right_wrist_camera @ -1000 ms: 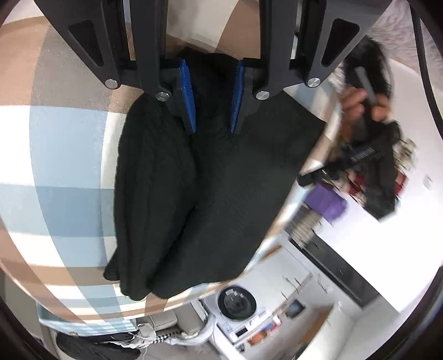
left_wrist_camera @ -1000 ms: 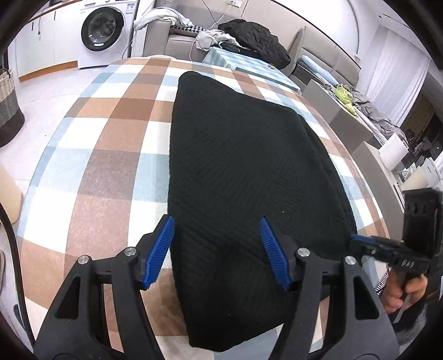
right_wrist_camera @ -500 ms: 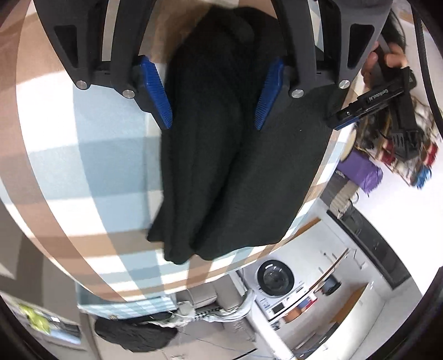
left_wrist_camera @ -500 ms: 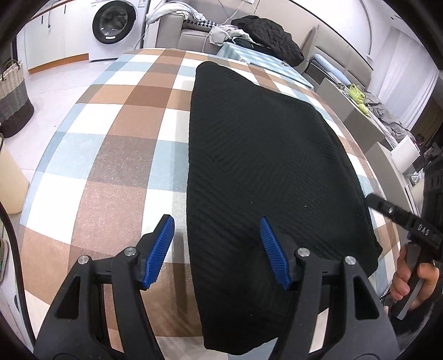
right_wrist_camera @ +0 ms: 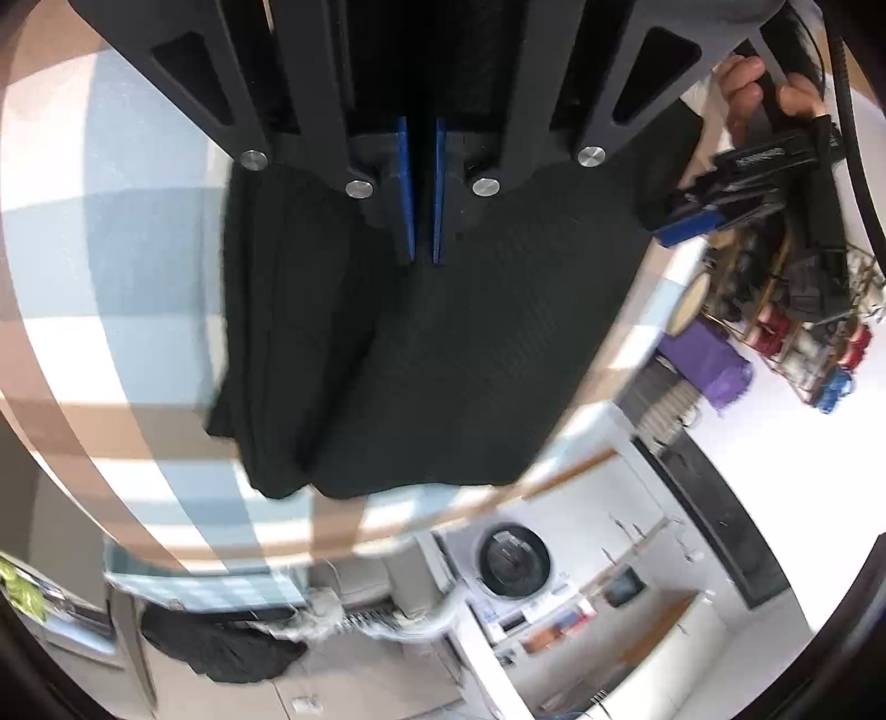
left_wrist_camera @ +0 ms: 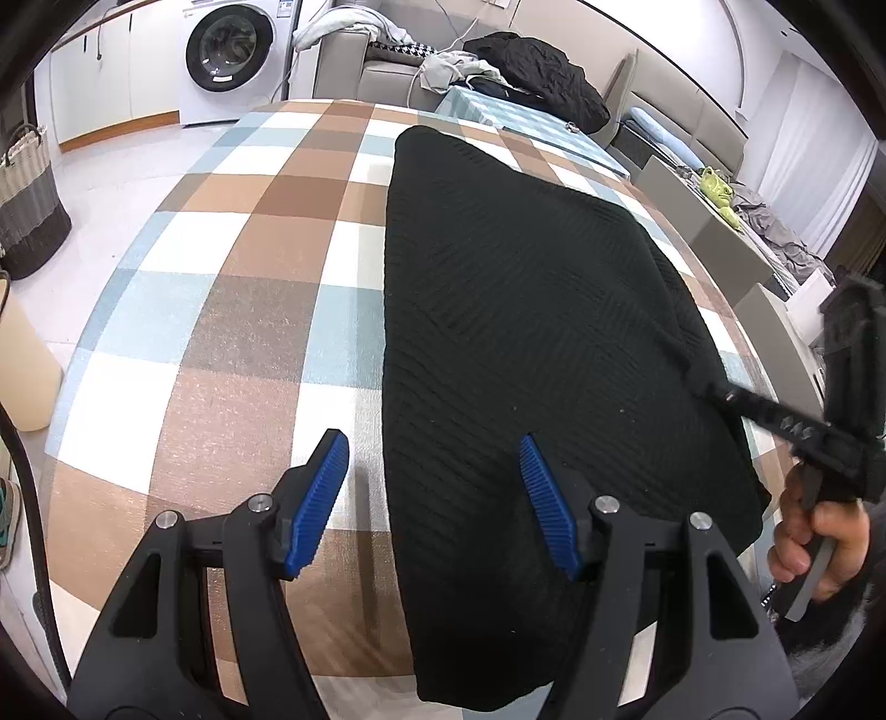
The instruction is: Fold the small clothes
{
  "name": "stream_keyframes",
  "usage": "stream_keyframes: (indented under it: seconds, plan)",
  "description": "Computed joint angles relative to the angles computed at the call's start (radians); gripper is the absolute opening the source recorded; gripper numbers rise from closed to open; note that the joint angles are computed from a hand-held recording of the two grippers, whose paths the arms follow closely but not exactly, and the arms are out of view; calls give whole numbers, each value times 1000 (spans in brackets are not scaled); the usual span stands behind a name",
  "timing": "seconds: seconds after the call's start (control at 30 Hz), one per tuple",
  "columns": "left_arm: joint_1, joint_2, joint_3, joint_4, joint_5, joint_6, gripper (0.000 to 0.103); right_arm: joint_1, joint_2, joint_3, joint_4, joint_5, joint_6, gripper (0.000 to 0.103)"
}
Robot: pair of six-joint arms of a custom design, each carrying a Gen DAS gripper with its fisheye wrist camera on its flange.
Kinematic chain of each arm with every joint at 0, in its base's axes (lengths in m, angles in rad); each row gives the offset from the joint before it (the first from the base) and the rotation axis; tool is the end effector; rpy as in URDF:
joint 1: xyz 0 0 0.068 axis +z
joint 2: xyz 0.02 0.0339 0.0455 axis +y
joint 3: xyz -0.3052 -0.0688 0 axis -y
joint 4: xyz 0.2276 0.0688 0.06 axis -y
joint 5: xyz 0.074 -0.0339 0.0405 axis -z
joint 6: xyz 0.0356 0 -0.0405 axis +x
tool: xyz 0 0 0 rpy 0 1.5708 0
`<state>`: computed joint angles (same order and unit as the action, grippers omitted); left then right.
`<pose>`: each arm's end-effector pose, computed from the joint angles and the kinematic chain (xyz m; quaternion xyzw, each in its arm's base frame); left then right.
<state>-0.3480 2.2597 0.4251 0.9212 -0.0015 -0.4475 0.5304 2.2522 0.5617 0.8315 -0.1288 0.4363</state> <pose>0.2628 -0.0953 0.0270 -0.0473 0.9453 -0.1244 0.2979 0.2703 0.1638 0.0346 -0.0664 0.9333 0.2150 0.2798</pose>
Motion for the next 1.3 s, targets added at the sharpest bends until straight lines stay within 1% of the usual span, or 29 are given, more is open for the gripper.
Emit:
stream_keyframes:
  seconds: [0.03, 0.07, 0.1, 0.13, 0.17, 0.2, 0.23, 0.27, 0.3, 0.37, 0.4, 0.47, 0.5, 0.53, 0.57, 0.6, 0.63, 0.7, 0.77, 0.83, 0.97, 1.03, 1.1, 1.2, 1.3]
  plan:
    - [1, 1, 3, -6, 0, 1, 62, -9, 11, 4, 0, -18, -4, 6]
    - [1, 0, 3, -9, -4, 1, 62, -16, 3, -13, 23, -31, 3, 10]
    - [3, -2, -1, -7, 1, 3, 62, -22, -14, -34, 37, -40, 7, 18]
    - [5, -3, -4, -4, 9, 3, 62, -25, -32, -63, 60, -31, 11, 24]
    - [7, -2, -6, 1, 16, 5, 62, -25, -50, -104, 101, -6, 18, 42]
    - [9, 1, -8, 8, 23, 7, 62, -23, -60, -135, 134, 14, 21, 54]
    - [8, 4, -6, 11, 28, 8, 62, -20, -73, -163, 149, 41, 18, 58]
    - [7, 9, -4, 13, 31, 9, 62, -18, -80, -164, 132, 57, 11, 63]
    - [6, 14, -1, 15, 39, 8, 62, -15, -85, -165, 111, 65, 8, 65]
    - [3, 26, 8, 21, 58, 10, 60, -15, -65, -160, 108, 48, 15, 67]
    - [-2, 31, 8, 29, 58, 10, 58, -12, -55, -145, 87, 42, 17, 67]
    - [-22, 35, 10, 39, 28, 17, 45, -11, -30, -127, 83, 41, 7, 67]
    - [-33, 36, 13, 37, 10, 25, 40, -2, -23, -123, 85, 49, 2, 66]
    - [-36, 36, 13, 40, 8, 31, 32, 7, -20, -111, 65, 61, -11, 65]
    - [-35, 37, 11, 52, 14, 32, 26, 17, -14, -90, 37, 71, -27, 55]
    - [-34, 38, 14, 51, 16, 32, 24, 17, -7, -77, 24, 66, -34, 46]
    - [-33, 38, 21, 44, 14, 33, 21, 18, -1, -75, 33, 66, -34, 42]
    - [-28, 43, 42, 30, 14, 36, 20, 15, 3, -60, 21, 60, -53, 30]
    - [-19, 47, 80, 0, 15, 45, 19, -6, 16, -39, 17, 46, -51, 29]
    - [-9, 53, 129, -41, 18, 60, 19, -25, 28, -7, 3, 42, -47, 29]
    - [16, 82, 285, -159, 16, 92, 20, -56, 51, 111, -80, 75, -25, 28]
    - [26, 96, 344, -200, 10, 96, 20, -71, 72, 177, -114, 92, -11, 29]
    - [31, 103, 386, -237, 5, 94, 20, -71, 84, 210, -132, 113, 1, 29]
    - [41, 110, 395, -233, 17, 89, 20, -56, 78, 207, -133, 141, 4, 29]
    - [39, 117, 403, -230, 9, 94, 20, -64, 85, 207, -122, 124, 4, 29]
